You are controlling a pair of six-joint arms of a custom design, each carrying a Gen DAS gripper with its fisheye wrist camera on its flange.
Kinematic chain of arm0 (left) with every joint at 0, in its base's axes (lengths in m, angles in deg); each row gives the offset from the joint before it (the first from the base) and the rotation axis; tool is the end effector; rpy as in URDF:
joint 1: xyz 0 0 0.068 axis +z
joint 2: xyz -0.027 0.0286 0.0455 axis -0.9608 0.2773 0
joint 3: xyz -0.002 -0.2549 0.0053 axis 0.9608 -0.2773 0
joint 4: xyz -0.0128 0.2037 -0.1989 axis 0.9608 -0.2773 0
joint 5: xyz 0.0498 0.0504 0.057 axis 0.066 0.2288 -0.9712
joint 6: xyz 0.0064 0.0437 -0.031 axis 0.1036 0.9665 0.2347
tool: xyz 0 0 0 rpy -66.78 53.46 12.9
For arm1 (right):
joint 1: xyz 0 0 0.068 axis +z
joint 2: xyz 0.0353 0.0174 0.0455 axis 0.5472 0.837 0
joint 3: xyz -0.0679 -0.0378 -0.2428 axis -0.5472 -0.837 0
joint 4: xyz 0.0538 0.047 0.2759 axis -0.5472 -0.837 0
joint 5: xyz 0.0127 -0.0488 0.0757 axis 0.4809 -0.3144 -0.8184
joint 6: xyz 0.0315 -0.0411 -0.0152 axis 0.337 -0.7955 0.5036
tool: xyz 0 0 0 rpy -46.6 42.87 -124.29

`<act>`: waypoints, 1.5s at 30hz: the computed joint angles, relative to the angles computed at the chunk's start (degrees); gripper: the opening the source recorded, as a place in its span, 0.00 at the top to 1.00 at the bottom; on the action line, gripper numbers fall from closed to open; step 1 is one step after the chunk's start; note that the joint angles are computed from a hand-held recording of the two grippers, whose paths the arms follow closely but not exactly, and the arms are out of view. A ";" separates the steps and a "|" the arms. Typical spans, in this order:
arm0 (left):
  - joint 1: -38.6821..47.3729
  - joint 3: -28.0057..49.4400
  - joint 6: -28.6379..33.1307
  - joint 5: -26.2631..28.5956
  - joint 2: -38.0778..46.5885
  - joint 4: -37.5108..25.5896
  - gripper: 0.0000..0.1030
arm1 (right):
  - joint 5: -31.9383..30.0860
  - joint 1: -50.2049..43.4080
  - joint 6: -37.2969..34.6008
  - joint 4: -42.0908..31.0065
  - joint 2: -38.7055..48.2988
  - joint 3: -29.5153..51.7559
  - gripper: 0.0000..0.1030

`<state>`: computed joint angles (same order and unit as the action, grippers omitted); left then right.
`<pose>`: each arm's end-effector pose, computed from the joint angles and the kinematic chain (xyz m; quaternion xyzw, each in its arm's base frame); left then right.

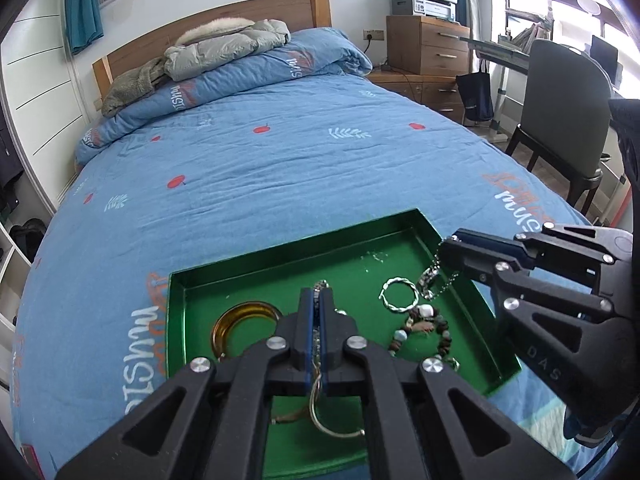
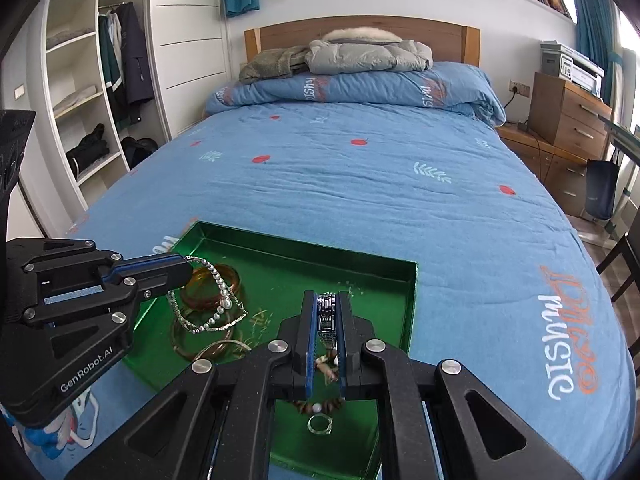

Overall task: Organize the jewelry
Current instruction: 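Lift the necklace and watch and carry both over the green tray, then open both tools to drop the necklace and watch into the tray, then withdraw both tools from the tray toward the last loose pieces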

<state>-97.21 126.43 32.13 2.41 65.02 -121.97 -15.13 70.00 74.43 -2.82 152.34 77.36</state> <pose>0.2430 -0.0998 0.3321 0.1664 0.9131 -0.0156 0.3719 0.2377 0.1674 0.3244 -0.1041 0.9049 0.0856 0.4037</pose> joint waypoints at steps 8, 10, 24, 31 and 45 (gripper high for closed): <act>2.95 -2.11 -0.59 3.58 7.75 5.87 0.98 | -2.74 -5.19 -1.38 6.17 8.01 0.46 0.92; 3.24 -3.91 -0.40 3.95 7.27 6.40 0.98 | -2.56 -4.62 -1.38 6.42 7.82 -0.91 0.92; 5.75 -6.01 -1.12 5.94 6.96 3.53 0.96 | -2.52 -3.47 2.84 3.19 4.90 -7.01 0.91; 7.93 -5.80 -2.07 8.55 0.23 -1.45 0.95 | 0.62 0.00 5.19 -1.61 -1.04 -6.70 0.84; 15.17 1.36 -0.09 10.93 -25.59 -26.96 0.78 | 21.32 28.69 25.75 -26.98 -15.50 0.23 0.74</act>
<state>-82.04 127.78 32.04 13.34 39.43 -148.93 6.19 98.68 100.17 -29.80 136.84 77.58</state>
